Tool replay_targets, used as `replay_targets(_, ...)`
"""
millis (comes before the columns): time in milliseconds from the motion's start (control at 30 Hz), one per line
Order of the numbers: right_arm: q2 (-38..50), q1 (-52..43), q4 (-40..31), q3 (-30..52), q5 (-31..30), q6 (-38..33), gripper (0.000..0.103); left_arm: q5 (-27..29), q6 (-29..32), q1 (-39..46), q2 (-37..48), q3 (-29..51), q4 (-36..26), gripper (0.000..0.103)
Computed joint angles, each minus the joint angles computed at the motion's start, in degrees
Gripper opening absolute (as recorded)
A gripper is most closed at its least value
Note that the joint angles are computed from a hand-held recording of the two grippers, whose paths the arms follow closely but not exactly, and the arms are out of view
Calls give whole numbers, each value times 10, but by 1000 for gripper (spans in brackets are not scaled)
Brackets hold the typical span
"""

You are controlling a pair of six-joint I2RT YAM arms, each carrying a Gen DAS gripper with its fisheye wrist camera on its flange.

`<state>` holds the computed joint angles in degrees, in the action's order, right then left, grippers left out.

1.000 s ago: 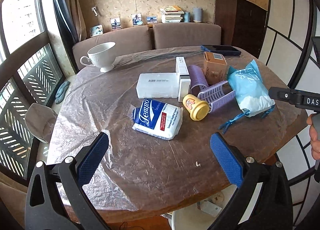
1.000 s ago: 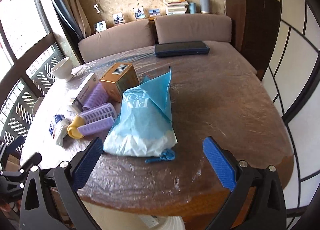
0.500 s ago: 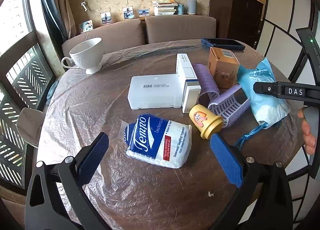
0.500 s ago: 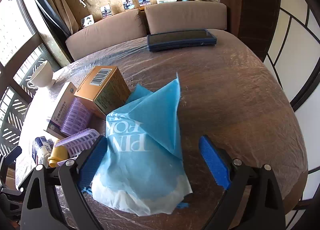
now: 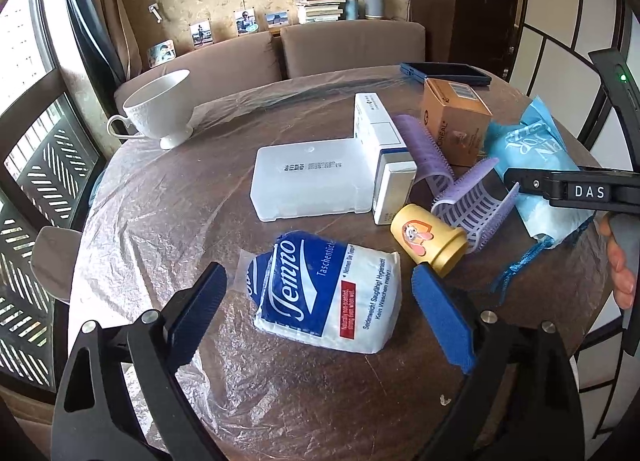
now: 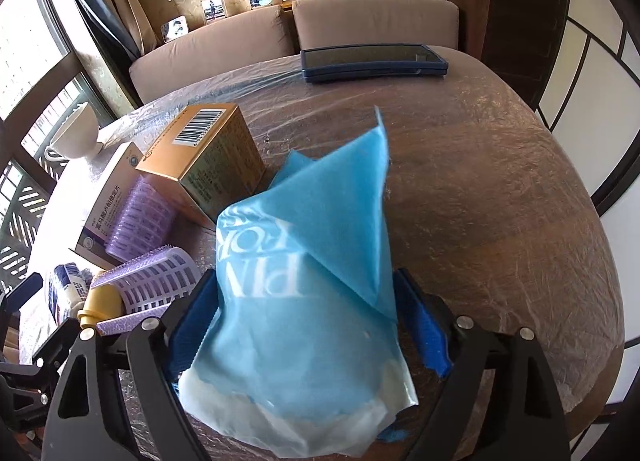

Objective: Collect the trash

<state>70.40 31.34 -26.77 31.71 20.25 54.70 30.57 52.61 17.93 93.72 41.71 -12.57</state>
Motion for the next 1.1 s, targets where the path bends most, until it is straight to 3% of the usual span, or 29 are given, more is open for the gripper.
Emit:
replay_targets(100, 2, 8, -4, 2, 10, 1, 75, -3, -2, -3, 13, 8, 0, 93)
replay_targets(133, 2, 10, -6, 2, 13, 0, 74, -6, 1, -4, 14, 6, -1, 85)
replay_targets(200, 0, 23, -12, 3, 28, 5, 71, -16, 4, -10, 19, 6, 2, 82)
replay_targets(233, -3, 26, -14, 2, 34, 3, 68, -17, 10, -11, 22, 7, -3, 67)
replay_targets(367, -20, 33, -21, 0, 43, 3, 61, -19, 8, -12, 20, 0, 4, 58)
replay_targets(767, -112, 21, -49, -26, 30, 25, 54, -11, -34, 6, -4, -6, -5, 57)
replay_targets(1100, -176, 82, -121, -27, 55, 89, 54, 6, -50, 32, -58, -32, -43, 57)
